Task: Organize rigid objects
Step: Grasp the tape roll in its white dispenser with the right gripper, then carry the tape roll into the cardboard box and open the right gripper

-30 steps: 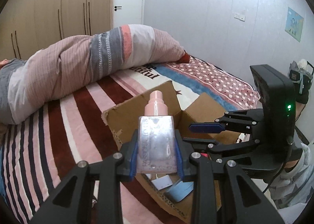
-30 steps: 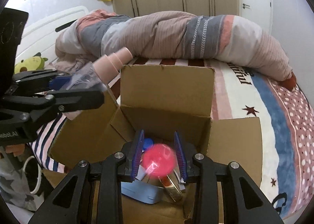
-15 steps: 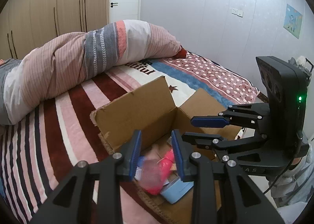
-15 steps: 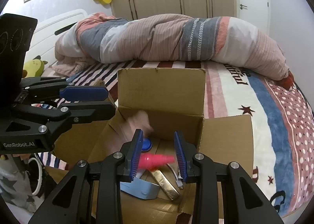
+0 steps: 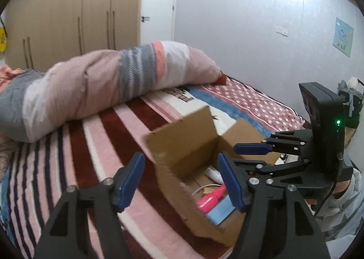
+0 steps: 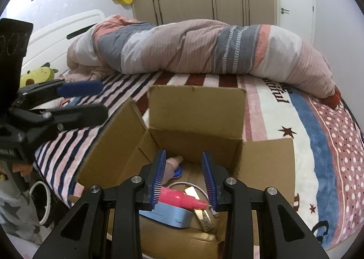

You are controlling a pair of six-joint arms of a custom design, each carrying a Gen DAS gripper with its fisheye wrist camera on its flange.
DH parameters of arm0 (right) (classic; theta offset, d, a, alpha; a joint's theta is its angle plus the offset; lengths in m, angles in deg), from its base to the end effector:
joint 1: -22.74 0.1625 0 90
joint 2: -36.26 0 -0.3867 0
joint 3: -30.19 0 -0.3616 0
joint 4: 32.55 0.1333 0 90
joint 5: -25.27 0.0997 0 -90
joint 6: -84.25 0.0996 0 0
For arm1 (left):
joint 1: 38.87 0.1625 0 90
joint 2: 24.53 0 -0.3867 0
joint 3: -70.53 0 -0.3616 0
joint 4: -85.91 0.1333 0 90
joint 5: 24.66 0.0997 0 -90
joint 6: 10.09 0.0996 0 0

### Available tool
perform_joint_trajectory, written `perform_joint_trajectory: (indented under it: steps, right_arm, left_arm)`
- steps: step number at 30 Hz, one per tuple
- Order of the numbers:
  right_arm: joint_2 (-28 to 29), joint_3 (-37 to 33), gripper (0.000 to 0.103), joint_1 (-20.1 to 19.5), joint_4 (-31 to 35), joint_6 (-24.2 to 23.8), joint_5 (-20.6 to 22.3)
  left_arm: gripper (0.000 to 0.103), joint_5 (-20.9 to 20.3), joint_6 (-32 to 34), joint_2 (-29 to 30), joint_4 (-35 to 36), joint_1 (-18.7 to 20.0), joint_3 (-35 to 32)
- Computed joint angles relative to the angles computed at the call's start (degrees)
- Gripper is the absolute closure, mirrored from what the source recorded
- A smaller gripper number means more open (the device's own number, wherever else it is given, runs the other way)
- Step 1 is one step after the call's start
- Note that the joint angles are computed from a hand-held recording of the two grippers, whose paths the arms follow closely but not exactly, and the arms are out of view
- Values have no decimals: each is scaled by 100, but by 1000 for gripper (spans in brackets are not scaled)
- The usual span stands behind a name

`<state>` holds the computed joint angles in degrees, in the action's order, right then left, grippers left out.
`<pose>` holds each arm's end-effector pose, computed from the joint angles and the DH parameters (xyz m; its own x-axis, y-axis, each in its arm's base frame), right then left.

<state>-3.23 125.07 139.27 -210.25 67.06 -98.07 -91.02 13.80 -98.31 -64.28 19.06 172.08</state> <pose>0.3528 -0.5309 0.0938 -0.7278 -0.3289 0.6017 -0.6203 0.6898 -0.3733 -0.1511 -0.5674 0.3418 -0.6326 0.5679 -0.5266 0.7704 0.5308 -0.3531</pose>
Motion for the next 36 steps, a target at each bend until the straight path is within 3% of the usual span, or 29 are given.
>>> perform_joint_trajectory:
  steps: [2,9,12,19,24,28,32,33,34,36]
  right_arm:
    - [53,-81,74,91,26,5,12]
    - [559,-704,74,548,263,-200,340]
    - [899,-1096,66,716,500,-250,595]
    - [1892,-2059,62,860,1362,-273,943]
    - [2635,-2608,48,679,1559,1,598]
    - [3131,-2938,47,464,1369,-91,202]
    - [3656,-3433,47,302,1110,-494,-184]
    - [3751,-3550,49,281,1071,-537,-253]
    - [3831,-3656,64,262,1032,-575,-293]
    - [3875,-3793,67,222,1158,-611,-263]
  left_arm:
    - [31,120,44,-171,-126,37,80]
    - [27,554,148,-612,-455,463,193]
    - [24,767,286,-763,-675,701,277]
    - [23,644,369,-899,-777,1443,359]
    - [23,335,285,-867,-882,1891,473]
    - [23,117,106,-828,-856,2107,515]
    - [23,52,15,-807,-820,2178,524]
    - [23,50,6,-816,-816,2178,530]
    - [23,50,-8,-824,-804,2168,527]
    - [23,39,-31,-862,-791,2148,541]
